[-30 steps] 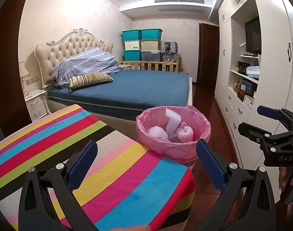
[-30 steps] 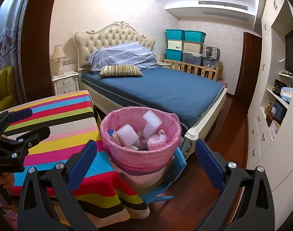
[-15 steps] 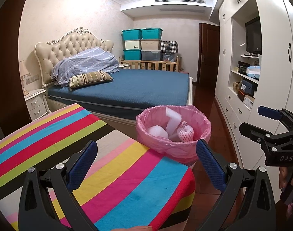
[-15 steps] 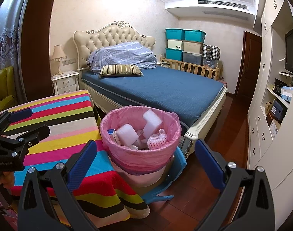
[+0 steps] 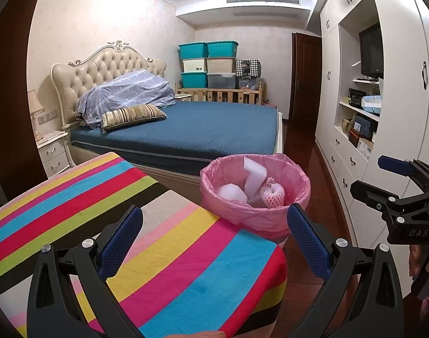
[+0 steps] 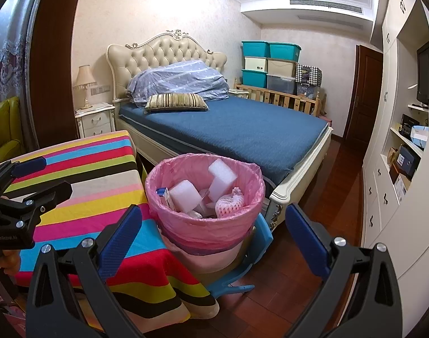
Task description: Collect trash
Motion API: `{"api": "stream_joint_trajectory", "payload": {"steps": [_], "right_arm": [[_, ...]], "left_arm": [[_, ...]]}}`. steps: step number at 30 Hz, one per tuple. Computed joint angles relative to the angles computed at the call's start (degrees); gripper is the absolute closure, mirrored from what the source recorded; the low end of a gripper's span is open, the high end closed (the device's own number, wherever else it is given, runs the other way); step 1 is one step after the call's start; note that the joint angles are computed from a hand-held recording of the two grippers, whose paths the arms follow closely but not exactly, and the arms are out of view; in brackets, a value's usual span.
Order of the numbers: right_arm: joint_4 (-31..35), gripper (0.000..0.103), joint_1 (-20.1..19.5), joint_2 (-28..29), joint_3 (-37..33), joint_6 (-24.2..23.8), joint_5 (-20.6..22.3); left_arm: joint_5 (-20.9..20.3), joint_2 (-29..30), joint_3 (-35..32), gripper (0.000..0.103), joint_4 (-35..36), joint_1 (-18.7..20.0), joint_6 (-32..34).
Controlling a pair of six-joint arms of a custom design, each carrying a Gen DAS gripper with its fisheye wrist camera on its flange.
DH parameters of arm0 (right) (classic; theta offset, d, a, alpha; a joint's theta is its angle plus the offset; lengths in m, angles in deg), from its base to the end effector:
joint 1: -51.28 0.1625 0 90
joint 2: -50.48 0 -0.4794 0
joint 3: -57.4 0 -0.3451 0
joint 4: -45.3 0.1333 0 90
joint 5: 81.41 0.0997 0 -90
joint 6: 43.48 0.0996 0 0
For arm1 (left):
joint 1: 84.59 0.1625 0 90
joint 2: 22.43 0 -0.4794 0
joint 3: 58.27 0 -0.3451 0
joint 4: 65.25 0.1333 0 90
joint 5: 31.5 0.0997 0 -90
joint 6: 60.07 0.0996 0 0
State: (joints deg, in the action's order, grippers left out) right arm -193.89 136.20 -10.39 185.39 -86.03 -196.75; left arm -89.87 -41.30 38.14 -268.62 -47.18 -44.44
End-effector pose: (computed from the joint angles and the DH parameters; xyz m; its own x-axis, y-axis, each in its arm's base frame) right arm 0.0487 -0.4766 0.3496 -0.6438 0.2771 0.7133 -0.5744 0.4409 -0.6897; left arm -0.4104 -0.5475 -0.0298 -0.5595 0.6044 -0.5672 0.8252 0.3424 -0.4492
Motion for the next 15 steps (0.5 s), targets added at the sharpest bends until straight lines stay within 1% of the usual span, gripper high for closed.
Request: {"api": "stream_joint_trajectory", "payload": {"steps": [15], "right_arm": [[0.08, 0.004, -0.23, -0.01, -0.04, 0.2, 0.3]], "left_arm": [[0.08, 0.08, 0.11, 0.007, -0.13, 0.0, -0.42]]}}
